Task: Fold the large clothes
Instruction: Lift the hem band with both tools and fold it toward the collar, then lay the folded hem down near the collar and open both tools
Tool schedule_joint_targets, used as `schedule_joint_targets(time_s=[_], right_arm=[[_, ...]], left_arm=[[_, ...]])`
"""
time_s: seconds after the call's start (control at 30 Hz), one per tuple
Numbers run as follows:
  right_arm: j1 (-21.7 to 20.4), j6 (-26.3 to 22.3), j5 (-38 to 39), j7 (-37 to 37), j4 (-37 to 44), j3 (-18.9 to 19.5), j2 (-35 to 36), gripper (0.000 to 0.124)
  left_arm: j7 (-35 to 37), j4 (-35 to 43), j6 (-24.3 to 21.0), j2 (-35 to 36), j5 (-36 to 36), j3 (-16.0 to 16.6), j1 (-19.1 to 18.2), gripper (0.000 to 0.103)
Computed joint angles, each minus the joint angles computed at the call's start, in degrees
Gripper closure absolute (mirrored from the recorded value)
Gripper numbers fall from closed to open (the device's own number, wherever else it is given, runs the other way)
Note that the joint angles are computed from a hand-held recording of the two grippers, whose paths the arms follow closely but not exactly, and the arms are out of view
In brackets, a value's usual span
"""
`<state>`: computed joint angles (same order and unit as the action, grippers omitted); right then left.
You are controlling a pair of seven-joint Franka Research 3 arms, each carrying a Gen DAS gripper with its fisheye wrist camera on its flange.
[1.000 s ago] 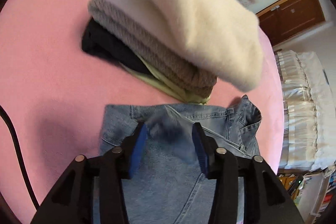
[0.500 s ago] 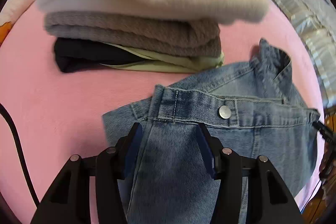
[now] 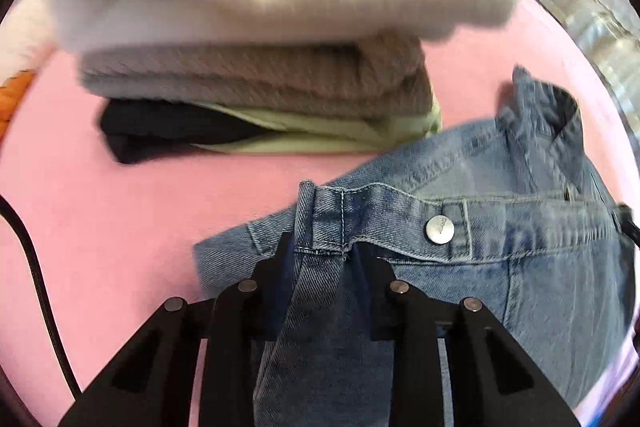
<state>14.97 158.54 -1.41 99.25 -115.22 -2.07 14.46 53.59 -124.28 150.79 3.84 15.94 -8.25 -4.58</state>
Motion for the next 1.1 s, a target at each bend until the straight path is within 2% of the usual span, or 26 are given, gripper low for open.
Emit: schedule_joint_targets(time_s=[0.07,0.13,0.23,0.37,0.5,0.67,0.7,0.77,0.83,0.93,1.0,1.1], right_arm=[[1.2,1.1,-2.4,3.4,-1.8,-1.1,-2.0,0.099],[2.5,2.9,-6.9,7.6,-3.6,-2.3,-4.2,0.1],[2.8,5.1,-12.6,13.8,-4.7,-2.9,-6.8,0.1],[1.8,7.3,-17.5,19.2,-2.3,-2.7,-6.1,0.1],[2.2,7.0,-18.5,19.7,3.4,-3.1,-0.5,0.1],[5.7,2.3,-19.6,21.3,10.1,-6.4,8.7,0.1],[6.3,2.7,-19.9,21.8,10.0,-7.1,9.3,0.1],[8.1,4.5,-21.5,23.7,9.4,-9.3,9.9,0.1],[9.5,4.3,-22.7,24.9,9.6,-10.7,10.0,0.099],[10.1,1.7,-23.4,25.1,9.9,-10.8,9.1,0.096],[10.3,-0.7,-24.4,25.6,9.8,-10.4,7.4,0.093],[9.7,-1.3,-25.5,26.9,7.4,-8.7,3.6,0.092]], left_arm=[[-10.6,-1.2,-0.4,-2.8,11.3,0.4,-1.3,0.078],[-17.2,-1.8,-1.3,-5.0,18.3,-0.3,-1.5,0.078],[-23.6,-1.6,-3.1,-7.3,24.6,-1.6,-1.4,0.078],[-31.4,2.3,-6.2,-5.2,31.8,-2.7,-1.8,0.078],[-32.8,6.4,-7.4,0.6,31.8,-1.7,-2.5,0.078],[-33.3,8.6,-7.0,7.5,30.5,0.3,-3.8,0.078],[-33.9,8.5,-6.8,8.1,31.0,0.7,-4.3,0.078],[-34.6,8.8,-6.3,9.4,32.4,1.4,-5.1,0.078],[-35.1,8.3,-4.5,9.8,32.5,2.0,-5.2,0.078],[-33.7,6.9,-1.7,8.9,30.2,2.3,-4.3,0.076],[-30.2,6.4,-1.1,8.2,27.4,2.0,-3.5,0.075],[-23.4,6.9,-4.6,6.4,22.7,1.0,-3.1,0.073]])
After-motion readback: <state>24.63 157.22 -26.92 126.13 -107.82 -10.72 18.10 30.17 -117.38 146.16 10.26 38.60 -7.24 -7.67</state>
